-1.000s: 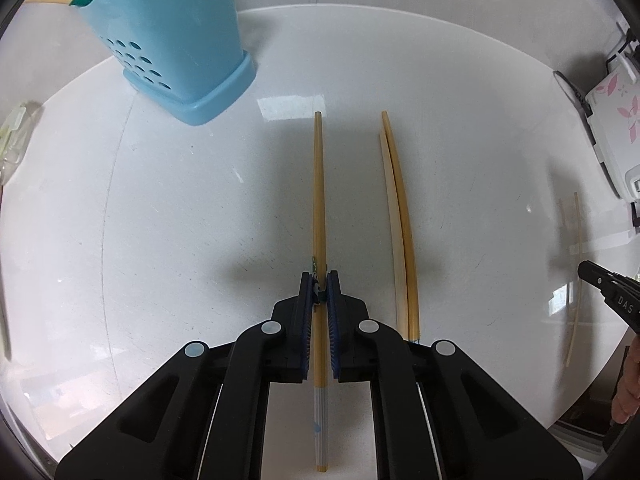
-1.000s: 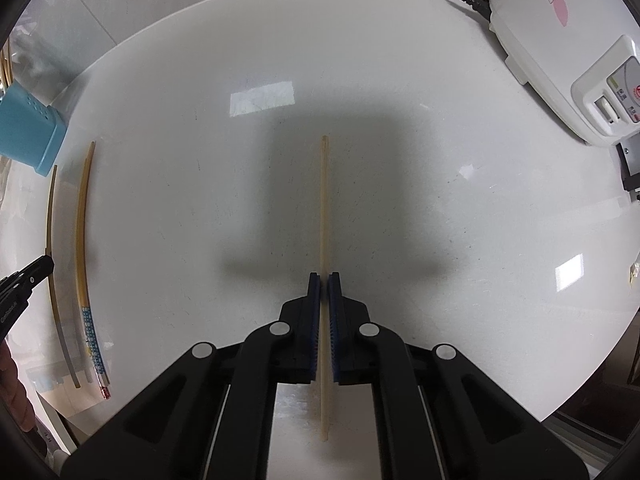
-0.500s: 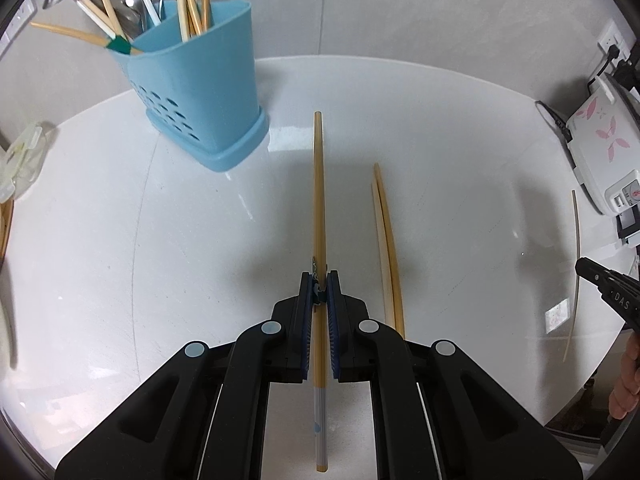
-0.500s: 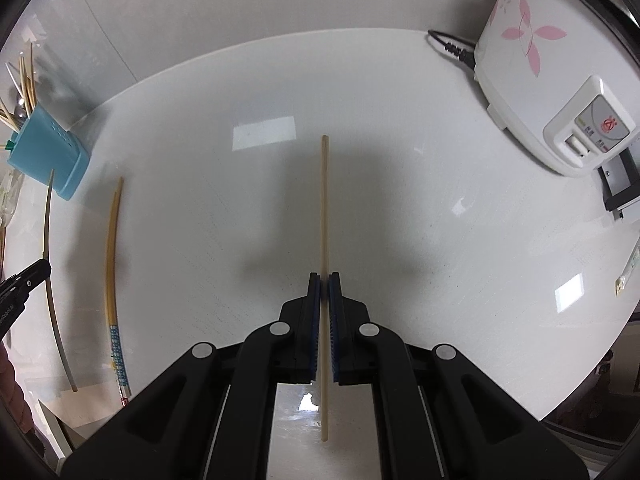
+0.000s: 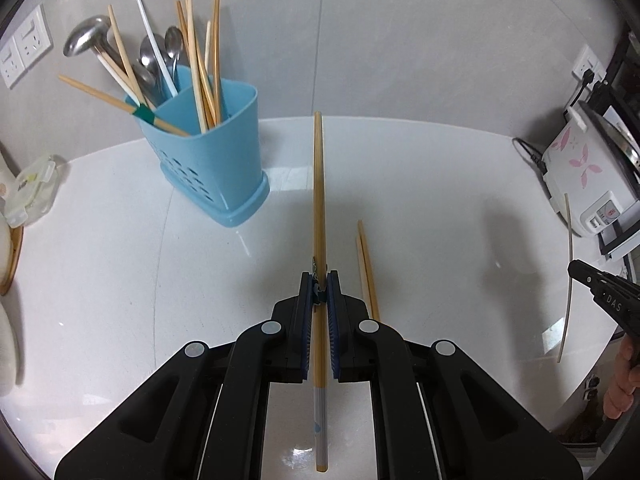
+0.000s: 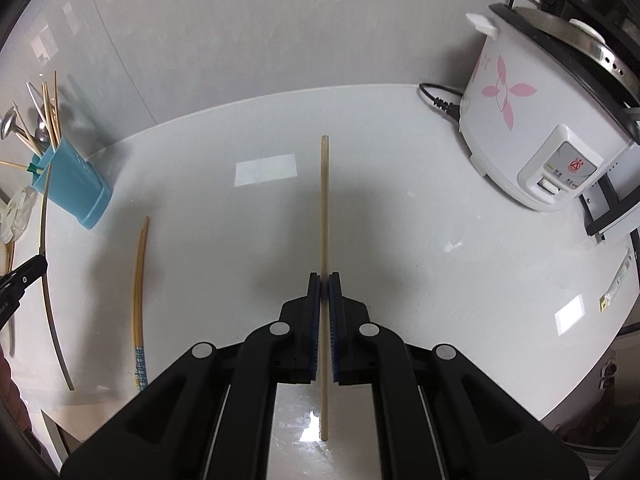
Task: Organize utensils
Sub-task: 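Lift both held chopsticks and carry them up over the blue holder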
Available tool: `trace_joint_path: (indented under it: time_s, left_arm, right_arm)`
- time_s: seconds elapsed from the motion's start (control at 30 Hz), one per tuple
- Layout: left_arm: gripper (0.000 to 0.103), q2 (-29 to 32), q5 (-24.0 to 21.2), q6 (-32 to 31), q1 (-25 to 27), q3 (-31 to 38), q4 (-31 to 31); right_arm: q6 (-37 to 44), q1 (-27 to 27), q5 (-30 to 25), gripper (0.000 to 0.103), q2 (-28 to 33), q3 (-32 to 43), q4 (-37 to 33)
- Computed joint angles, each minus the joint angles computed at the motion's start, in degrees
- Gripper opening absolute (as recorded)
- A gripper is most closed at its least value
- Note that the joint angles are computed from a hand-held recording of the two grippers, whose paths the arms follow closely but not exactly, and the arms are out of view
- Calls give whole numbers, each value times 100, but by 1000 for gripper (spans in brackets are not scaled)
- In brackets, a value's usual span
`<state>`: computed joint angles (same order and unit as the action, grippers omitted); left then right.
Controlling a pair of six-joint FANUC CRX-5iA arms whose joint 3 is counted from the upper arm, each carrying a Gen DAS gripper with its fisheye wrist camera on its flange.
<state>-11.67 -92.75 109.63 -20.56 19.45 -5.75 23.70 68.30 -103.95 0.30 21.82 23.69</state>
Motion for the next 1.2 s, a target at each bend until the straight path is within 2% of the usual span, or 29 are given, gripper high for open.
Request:
trace_joint_path:
  time_s: [0.63, 1.2]
  left_arm:
    - [6, -49, 311, -126, -5, 565, -239]
    - [6, 74, 451, -290, 42, 1161, -524]
  right_arm:
    - [105, 223, 84, 3, 212, 547, 833]
    - [585, 172, 203, 3, 738, 1428, 1377]
